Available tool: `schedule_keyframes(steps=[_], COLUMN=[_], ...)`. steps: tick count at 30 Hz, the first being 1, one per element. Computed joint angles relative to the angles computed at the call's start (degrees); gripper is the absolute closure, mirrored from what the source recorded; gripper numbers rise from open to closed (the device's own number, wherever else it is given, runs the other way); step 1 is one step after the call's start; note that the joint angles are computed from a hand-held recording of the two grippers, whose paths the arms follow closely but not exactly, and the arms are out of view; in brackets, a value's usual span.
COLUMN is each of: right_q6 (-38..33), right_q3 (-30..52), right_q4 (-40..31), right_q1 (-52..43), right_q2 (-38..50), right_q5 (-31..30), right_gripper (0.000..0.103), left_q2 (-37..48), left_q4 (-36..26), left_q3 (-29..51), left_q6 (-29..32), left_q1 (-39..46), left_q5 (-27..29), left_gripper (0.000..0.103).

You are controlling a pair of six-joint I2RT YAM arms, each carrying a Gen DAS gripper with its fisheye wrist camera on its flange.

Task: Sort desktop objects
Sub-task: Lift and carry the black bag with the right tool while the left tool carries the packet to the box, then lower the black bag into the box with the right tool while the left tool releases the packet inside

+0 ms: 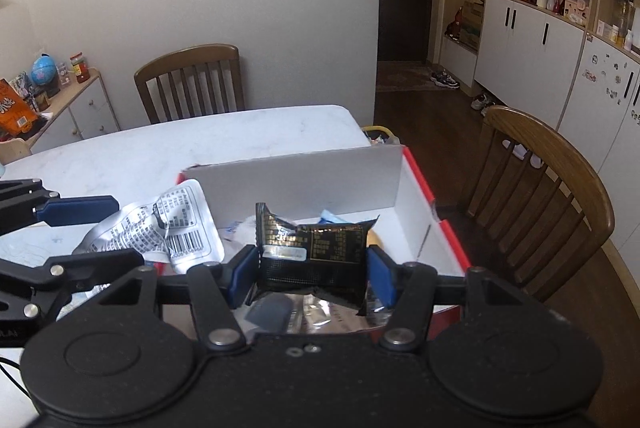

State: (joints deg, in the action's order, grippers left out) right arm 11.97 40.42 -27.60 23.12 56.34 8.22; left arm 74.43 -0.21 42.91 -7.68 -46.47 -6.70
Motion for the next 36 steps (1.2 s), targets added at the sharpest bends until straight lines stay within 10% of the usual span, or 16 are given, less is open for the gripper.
schedule_keyframes(steps=[36], right_q6=[-12.1], right_q3=[1.2], right_q4=[7.4], right_q1=[-11.6], right_q2=[17.6], right_q5=[-12.3], right_gripper=[0.045], left_q2=[39.5], left_q4=[-4.2], left_q3=[33.2], left_q6=[6.3], left_q1=[4.3], left_q5=[3.5], left_gripper=[0.050])
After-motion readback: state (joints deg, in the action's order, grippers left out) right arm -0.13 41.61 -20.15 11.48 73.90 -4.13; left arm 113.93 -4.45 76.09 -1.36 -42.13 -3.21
